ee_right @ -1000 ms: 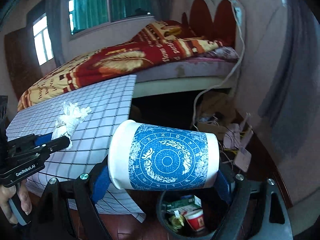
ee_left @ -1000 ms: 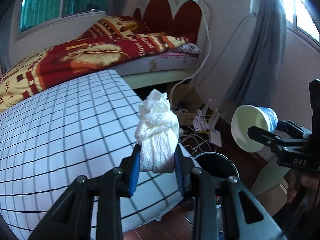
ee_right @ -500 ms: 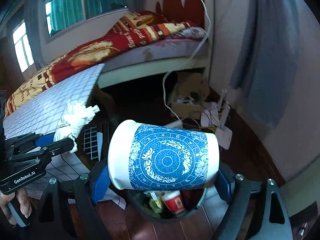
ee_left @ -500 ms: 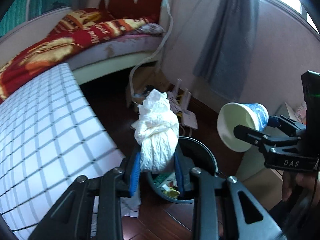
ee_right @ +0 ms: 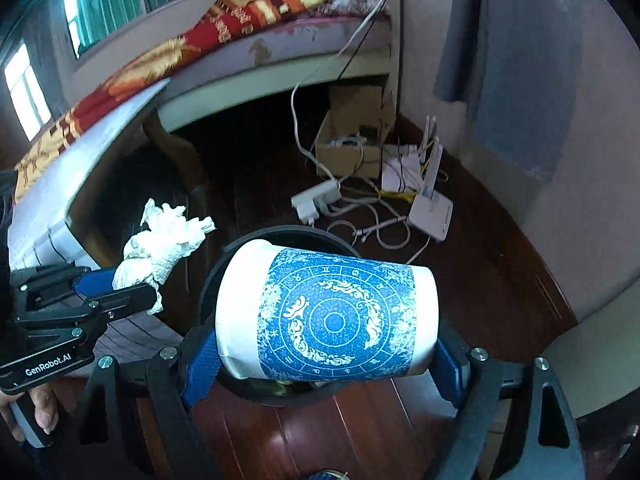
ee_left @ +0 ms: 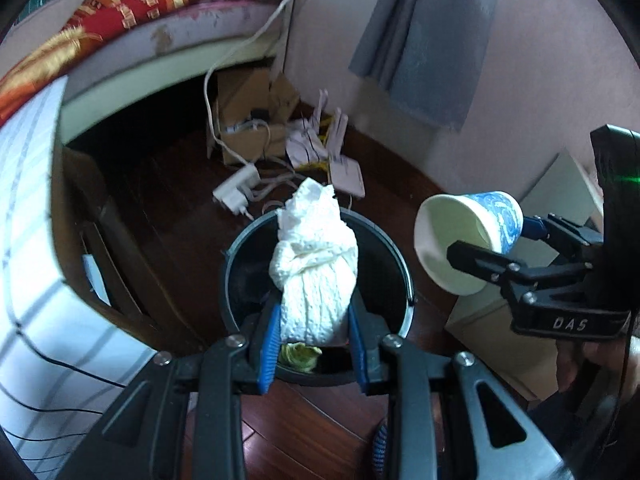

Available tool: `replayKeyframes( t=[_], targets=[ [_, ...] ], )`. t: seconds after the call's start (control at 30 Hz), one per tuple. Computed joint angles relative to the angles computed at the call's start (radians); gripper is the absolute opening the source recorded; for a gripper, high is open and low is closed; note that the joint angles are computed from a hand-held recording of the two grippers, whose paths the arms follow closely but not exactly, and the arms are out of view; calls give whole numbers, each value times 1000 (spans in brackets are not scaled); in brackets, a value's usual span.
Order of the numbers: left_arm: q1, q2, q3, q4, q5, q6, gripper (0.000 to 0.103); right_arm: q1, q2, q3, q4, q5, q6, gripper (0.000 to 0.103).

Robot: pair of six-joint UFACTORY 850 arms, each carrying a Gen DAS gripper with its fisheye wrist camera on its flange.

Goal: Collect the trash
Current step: 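Lift the white tissue and blue-white cup and carry both over the black bin, then open both tools to drop the tissue and cup into the bin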

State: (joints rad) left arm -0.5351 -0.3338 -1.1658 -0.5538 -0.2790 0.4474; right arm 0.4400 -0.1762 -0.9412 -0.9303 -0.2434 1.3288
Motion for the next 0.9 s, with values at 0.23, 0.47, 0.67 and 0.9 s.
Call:
replayKeyframes(
  t=[0.23,0.47,0.67,0.9],
  targets=[
    [11,-71,-29,-139,-26,76,32,-4,-96,-18,-88,25,4,88],
    [12,-120,-52,-106,-53,52,32,12,-178,-57,-40,36,-140,88],
    [27,-156,-72,-121,-79,31,72,52,-275,-134,-65,-116,-222,96],
    [18,-143,-49,51,-28,-138,86,60,-265,-107,-110,-152,-182,103]
  ],
)
